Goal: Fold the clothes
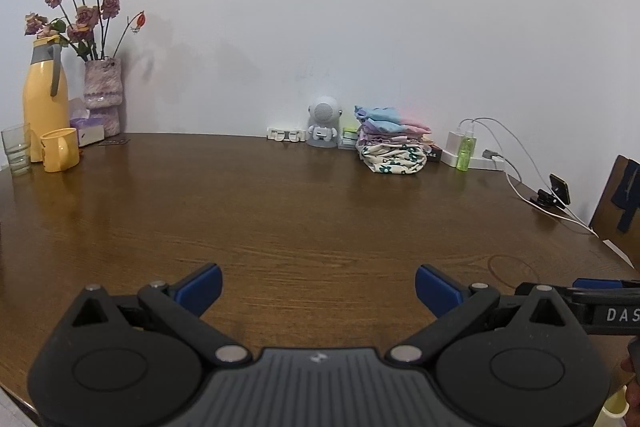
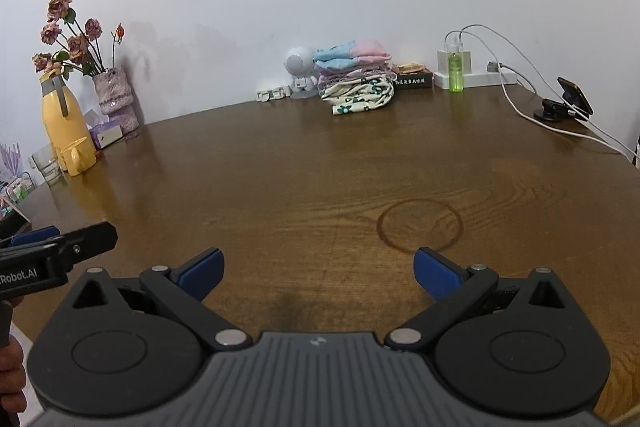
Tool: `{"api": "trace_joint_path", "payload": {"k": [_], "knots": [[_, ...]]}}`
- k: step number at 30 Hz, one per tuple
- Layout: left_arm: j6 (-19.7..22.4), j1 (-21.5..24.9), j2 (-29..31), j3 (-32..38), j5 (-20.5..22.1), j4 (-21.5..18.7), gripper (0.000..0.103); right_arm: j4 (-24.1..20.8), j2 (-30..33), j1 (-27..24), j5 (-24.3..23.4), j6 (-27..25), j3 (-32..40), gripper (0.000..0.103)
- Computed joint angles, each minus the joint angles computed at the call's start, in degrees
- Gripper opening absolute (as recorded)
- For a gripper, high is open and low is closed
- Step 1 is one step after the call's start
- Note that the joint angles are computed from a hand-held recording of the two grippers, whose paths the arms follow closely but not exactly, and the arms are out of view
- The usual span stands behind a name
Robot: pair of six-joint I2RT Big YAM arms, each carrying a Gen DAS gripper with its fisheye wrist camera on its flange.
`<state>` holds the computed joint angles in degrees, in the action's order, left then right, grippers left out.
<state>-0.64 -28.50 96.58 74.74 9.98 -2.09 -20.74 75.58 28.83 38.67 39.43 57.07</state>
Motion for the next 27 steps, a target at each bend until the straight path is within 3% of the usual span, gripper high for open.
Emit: {"api": "trace_joint_path", "payload": {"k": [27], "knots": [[0.7, 0.4, -1.0, -1.7, 1.6, 0.4, 0.103, 1.9, -1.3, 0.4, 0.4, 0.3, -1.5, 0.103]]}}
